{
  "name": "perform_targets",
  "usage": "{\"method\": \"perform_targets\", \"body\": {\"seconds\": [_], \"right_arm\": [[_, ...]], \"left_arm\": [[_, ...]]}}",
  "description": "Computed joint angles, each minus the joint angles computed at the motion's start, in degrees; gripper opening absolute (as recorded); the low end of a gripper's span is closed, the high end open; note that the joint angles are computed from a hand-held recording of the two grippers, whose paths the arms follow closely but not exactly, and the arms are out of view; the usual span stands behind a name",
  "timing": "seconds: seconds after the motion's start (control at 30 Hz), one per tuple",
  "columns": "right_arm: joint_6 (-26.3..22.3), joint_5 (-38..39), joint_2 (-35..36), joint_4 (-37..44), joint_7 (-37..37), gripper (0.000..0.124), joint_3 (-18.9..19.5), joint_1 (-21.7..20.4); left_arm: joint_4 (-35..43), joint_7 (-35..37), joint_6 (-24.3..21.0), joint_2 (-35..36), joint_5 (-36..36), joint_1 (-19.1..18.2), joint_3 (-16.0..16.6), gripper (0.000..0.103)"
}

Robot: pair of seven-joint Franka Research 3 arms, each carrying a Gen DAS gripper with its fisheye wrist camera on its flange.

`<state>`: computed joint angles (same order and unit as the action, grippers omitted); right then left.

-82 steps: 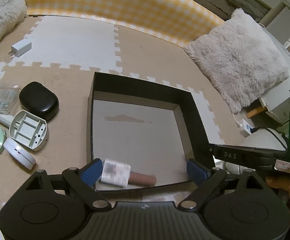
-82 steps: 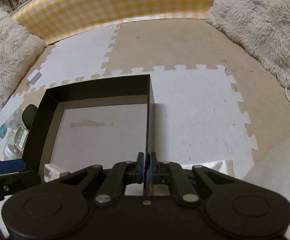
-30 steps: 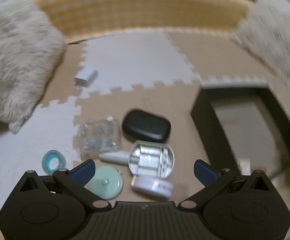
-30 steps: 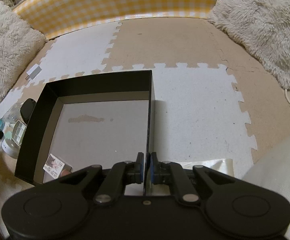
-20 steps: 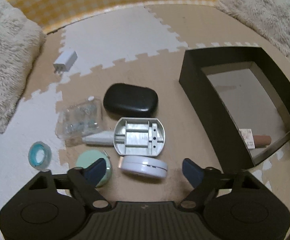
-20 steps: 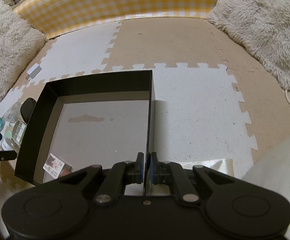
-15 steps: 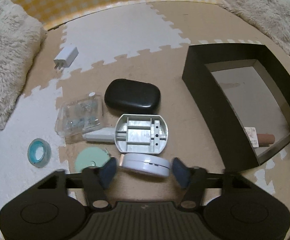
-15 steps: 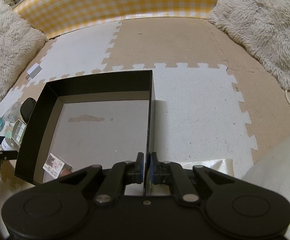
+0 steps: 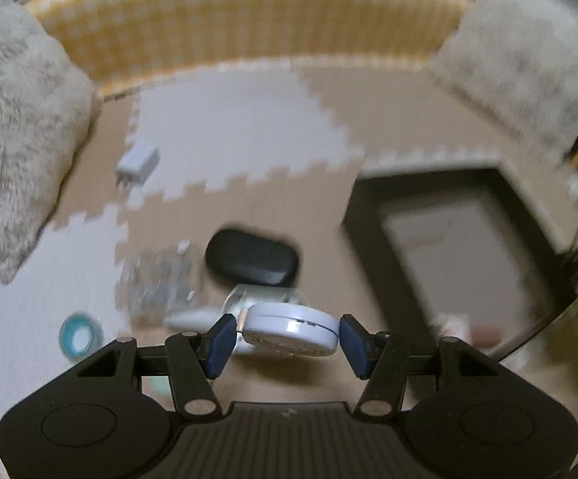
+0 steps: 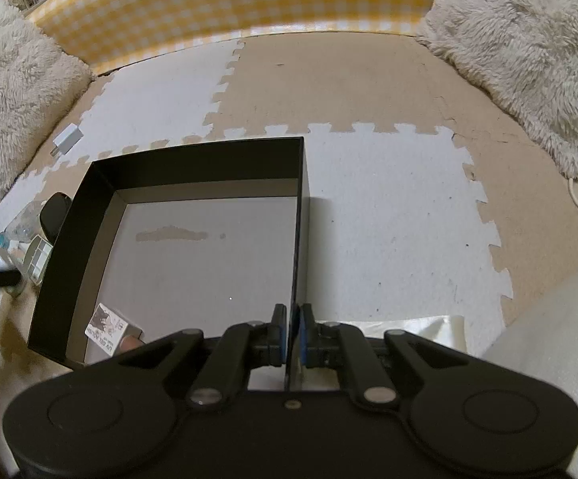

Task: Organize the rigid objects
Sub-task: 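Carry the white tape measure into the black tray and release it, then return the left tool and grasp the mint-green round tape measure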

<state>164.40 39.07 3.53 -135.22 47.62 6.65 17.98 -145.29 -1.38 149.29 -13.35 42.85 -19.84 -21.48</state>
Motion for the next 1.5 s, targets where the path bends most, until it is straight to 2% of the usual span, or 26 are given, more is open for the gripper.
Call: {"method": "perform_targets", "body": {"seconds": [0.2,0.33,0.4,0.6,0.8,0.9,1.0,1.1,1.13,1.17,1.3,1.5], "right_arm": [[-0.4,0.0,0.0,0.2,0.1,0.006,-0.1,-0.1],[-0.3,0.2,-0.1,0.2,-0.1,0.006,-0.1,-0.1],[-0.3,-0.1,-0.1,0.2,0.2,0.006,-0.1,0.0],[-0.6,-1.1,-0.2,0.2,0.9,0.006,-0.3,0.0],[-0.8,-1.9,-0.3,0.2,1.6,0.006,-0.3,0.0],[-0.8,-2.2,-0.2,0.2,1.9,0.006,-0.3,0.0],[-1.1,-2.0,-0.3,0.3,1.7,0.006,-0.3,-0.1],[-1.0,-2.2,-0.3,0.2,1.8,0.006,-0.3,0.0],[-1.1,-2.2,-0.3,0.2,1.8,0.006,-0.3,0.0],[-1.1,-2.3,-0.3,0.3,1.9,0.006,-0.3,0.0],[-1.0,-2.2,-0.3,0.2,1.9,0.006,-0.3,0.0],[-1.0,-2.3,-0.3,0.2,1.8,0.006,-0.3,0.0]], "left_arm": [[1.4,-11.6,9.0,-0.1,12.3,3.0,-2.4,0.057],[5.2,-18.3,14.4,5.3,19.7,3.5,-2.4,0.057],[8.0,-26.2,18.0,9.3,26.5,3.6,-1.6,0.057],[15.6,-34.6,20.7,18.4,34.3,-0.6,2.1,0.057],[19.0,-39.3,23.1,23.3,36.2,-4.7,6.6,0.057],[19.7,-42.1,24.1,24.3,37.9,-5.9,8.3,0.062],[20.1,-43.8,24.4,24.2,40.6,-6.4,8.8,0.070],[20.2,-41.0,23.6,24.0,38.8,-6.3,8.2,0.078],[19.7,-37.0,22.3,23.6,35.1,-6.3,7.7,0.086],[19.1,-33.6,20.8,23.1,31.7,-6.4,7.2,0.090],[17.8,-28.3,19.4,21.9,26.9,-6.9,7.3,0.090],[17.2,-24.8,17.6,20.7,25.1,-7.4,7.1,0.092]]}}
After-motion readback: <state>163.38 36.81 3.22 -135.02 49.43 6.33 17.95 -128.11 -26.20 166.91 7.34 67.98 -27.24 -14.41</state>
